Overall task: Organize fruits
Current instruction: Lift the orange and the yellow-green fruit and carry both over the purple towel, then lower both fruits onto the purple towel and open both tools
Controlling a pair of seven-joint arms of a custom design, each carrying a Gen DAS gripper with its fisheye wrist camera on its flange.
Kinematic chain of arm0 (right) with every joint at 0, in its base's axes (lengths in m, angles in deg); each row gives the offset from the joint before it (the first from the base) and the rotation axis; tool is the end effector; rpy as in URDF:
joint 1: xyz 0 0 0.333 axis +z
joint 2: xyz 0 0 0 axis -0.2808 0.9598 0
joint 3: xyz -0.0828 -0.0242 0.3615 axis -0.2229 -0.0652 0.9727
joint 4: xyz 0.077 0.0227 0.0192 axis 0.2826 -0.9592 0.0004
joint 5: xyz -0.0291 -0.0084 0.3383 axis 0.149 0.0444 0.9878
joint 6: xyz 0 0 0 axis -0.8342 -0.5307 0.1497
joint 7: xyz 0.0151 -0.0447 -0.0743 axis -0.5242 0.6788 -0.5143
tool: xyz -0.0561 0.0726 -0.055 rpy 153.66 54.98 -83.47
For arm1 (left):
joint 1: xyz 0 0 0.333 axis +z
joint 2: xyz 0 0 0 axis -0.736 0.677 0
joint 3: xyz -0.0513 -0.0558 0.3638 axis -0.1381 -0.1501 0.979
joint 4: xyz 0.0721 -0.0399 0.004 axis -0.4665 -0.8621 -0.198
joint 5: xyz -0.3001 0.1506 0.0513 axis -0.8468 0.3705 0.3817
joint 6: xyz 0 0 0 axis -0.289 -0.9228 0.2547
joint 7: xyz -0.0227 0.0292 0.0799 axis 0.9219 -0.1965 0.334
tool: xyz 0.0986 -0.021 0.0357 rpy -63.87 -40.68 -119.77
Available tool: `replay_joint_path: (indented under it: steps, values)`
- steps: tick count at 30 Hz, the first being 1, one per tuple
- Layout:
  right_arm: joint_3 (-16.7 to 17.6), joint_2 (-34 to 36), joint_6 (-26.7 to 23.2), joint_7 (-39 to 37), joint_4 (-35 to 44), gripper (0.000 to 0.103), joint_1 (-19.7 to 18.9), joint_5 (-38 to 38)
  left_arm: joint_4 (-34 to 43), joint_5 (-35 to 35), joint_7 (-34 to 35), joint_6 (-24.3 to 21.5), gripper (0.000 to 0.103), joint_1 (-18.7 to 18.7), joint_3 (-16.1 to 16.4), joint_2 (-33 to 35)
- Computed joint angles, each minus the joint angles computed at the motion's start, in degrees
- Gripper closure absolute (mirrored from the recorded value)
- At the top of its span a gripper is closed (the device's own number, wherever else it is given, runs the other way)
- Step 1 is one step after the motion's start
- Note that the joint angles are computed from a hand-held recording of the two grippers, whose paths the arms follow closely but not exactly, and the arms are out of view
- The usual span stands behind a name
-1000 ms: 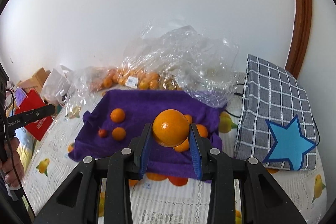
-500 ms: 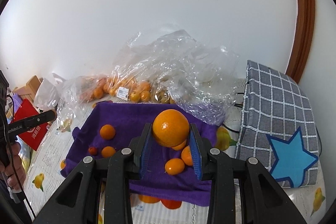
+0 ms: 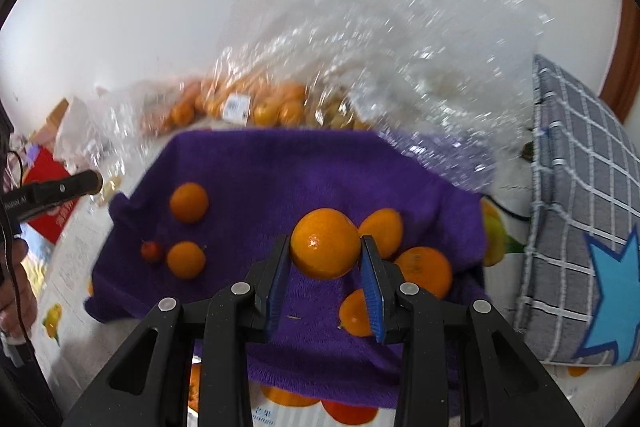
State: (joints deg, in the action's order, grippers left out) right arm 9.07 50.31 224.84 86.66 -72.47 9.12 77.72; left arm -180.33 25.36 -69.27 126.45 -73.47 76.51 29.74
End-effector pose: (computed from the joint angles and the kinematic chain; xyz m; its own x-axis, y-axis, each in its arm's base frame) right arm 0.6140 0.3838 0.3941 0.4503 -0.8741 -0.1822 -0.7647 -0.2722 -0.5841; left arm 0.5186 -0.3104 0.4357 0.2306 -0.9014 0.3665 -0.7379 -0.4075 -0.5379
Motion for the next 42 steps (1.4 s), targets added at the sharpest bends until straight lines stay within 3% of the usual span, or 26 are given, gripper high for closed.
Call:
replay_joint_path:
  steps: [7, 17, 21, 35, 39, 42]
  values:
    - [0.59, 3.03, -3.54, -1.51, 3.75, 0.069, 0.18, -0.02, 2.87, -7.28, 8.13, -0.67, 0.079, 0.18, -1.83, 3.79]
    - [0.27, 5.02, -4.9, -2.7, 5.77, 0.069, 0.92, 0.43, 3.92, -15.03, 15.46, -1.05, 0.079, -1.67, -0.56, 6.07]
    - [1.63, 5.28, -4.77, -4.21, 5.79, 0.069, 0.17, 1.08, 4.27, -17.88, 18.6, -1.06, 0.079, -2.27, -0.34, 6.65]
    - [1.11, 4.88, -4.19, -5.26, 4.81, 0.068, 1.11, 0.7, 4.63, -22.38, 22.73, -1.37, 0.079, -4.01, 1.17, 7.64]
    - [1.1, 4.24, -4.37, -5.26, 4.21, 0.058, 1.06, 0.93, 4.68, -23.19, 23.82, -1.39, 0.079, -4.1, 0.95, 7.76]
    - [0.65, 2.74, -2.97, -4.92, 2.3, 0.053, 1.33, 0.78, 4.88, -23.96, 25.45, -1.49, 0.069, -3.89, 0.4, 7.84]
